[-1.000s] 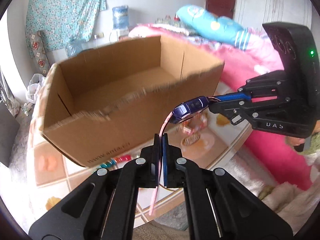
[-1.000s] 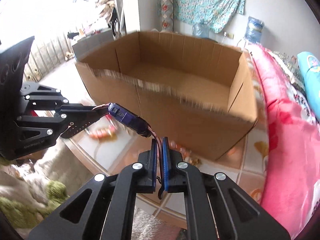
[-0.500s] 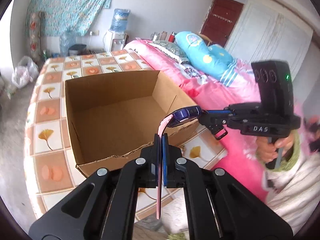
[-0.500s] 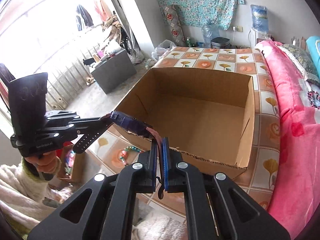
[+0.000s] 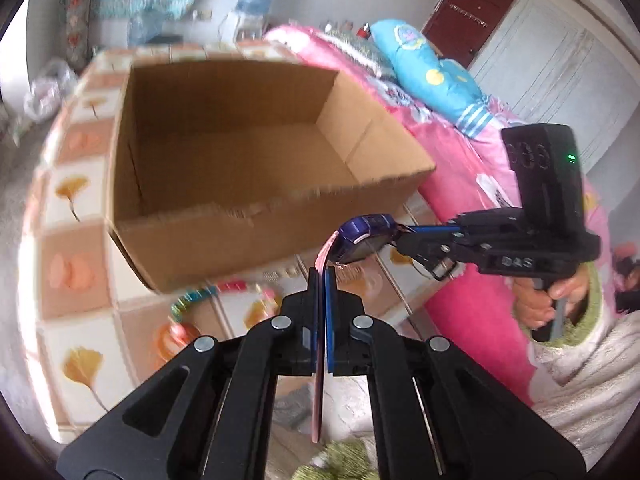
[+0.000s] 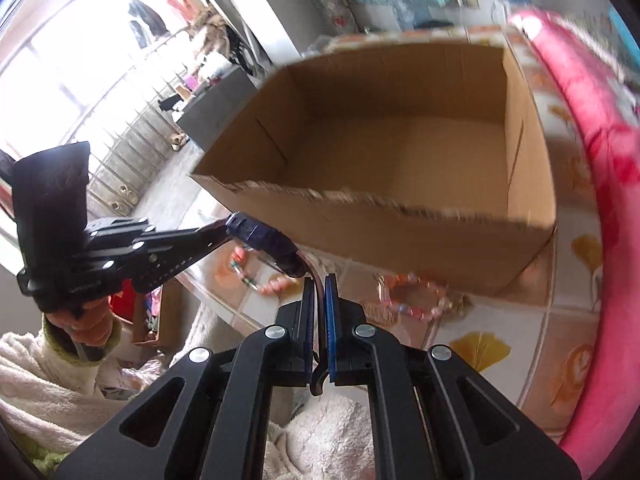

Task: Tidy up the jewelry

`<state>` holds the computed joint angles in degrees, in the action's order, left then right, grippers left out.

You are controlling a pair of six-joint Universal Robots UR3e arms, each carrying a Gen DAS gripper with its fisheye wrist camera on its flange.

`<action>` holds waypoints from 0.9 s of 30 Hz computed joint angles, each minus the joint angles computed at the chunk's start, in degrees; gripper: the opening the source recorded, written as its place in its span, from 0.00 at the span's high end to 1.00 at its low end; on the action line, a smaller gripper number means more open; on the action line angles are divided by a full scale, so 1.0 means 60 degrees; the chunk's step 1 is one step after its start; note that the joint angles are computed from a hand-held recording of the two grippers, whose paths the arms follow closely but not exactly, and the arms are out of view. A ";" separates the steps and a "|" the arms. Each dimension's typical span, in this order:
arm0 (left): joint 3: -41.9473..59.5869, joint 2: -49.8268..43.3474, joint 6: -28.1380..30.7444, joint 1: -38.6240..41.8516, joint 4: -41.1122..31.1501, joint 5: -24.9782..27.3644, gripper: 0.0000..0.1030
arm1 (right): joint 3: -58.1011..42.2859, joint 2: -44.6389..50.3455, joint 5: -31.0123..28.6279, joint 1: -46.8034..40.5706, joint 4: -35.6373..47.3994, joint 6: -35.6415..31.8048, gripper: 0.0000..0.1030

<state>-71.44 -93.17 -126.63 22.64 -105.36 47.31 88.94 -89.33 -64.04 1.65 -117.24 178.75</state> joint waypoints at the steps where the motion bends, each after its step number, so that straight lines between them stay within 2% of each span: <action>1: 0.0073 -0.0200 0.0000 -0.0028 -0.0318 0.0079 0.98 | 0.0018 0.0119 0.0142 -0.0138 0.0214 -0.0118 0.95; 5: 0.0394 -0.1279 -0.0332 -0.0198 -0.1521 0.0409 0.98 | -0.0218 0.0952 0.0478 -0.0578 0.1209 -0.0421 0.94; 8: -0.0017 -0.1464 -0.0779 -0.0282 -0.1111 0.0477 0.98 | -0.0378 0.1356 0.0322 -0.0515 0.1211 -0.0536 0.91; 12: -0.0240 -0.1453 -0.1306 -0.0436 -0.0383 0.0520 0.98 | -0.0502 0.1471 -0.1201 0.0164 0.0390 -0.0259 0.71; 14: -0.0094 -0.1626 -0.1498 -0.0518 -0.0253 0.0539 0.98 | -0.0351 0.1295 -0.1416 0.0196 0.0081 -0.0172 0.67; 17: -0.0104 -0.1695 -0.1650 -0.0544 0.0018 0.0635 0.98 | 0.0314 0.0639 -0.1656 0.0225 -0.0739 0.0092 0.67; 20: -0.0041 -0.1880 -0.1856 -0.0558 0.0181 0.0643 0.98 | 0.1472 -0.0294 -0.2120 0.0655 -0.2380 0.0527 0.67; 23: -0.0172 -0.1818 -0.1990 -0.0561 0.0383 0.0647 0.98 | 0.2300 -0.0717 -0.2004 0.1172 -0.3537 0.0829 0.68; 27: -0.0176 -0.1811 -0.2041 -0.0590 0.0467 0.0649 0.98 | 0.2582 -0.0120 -0.3260 0.2443 -0.4259 0.1086 0.73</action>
<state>-72.50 -104.04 -138.88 19.11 -102.56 51.20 104.43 -90.05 -83.60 16.30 -142.79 185.27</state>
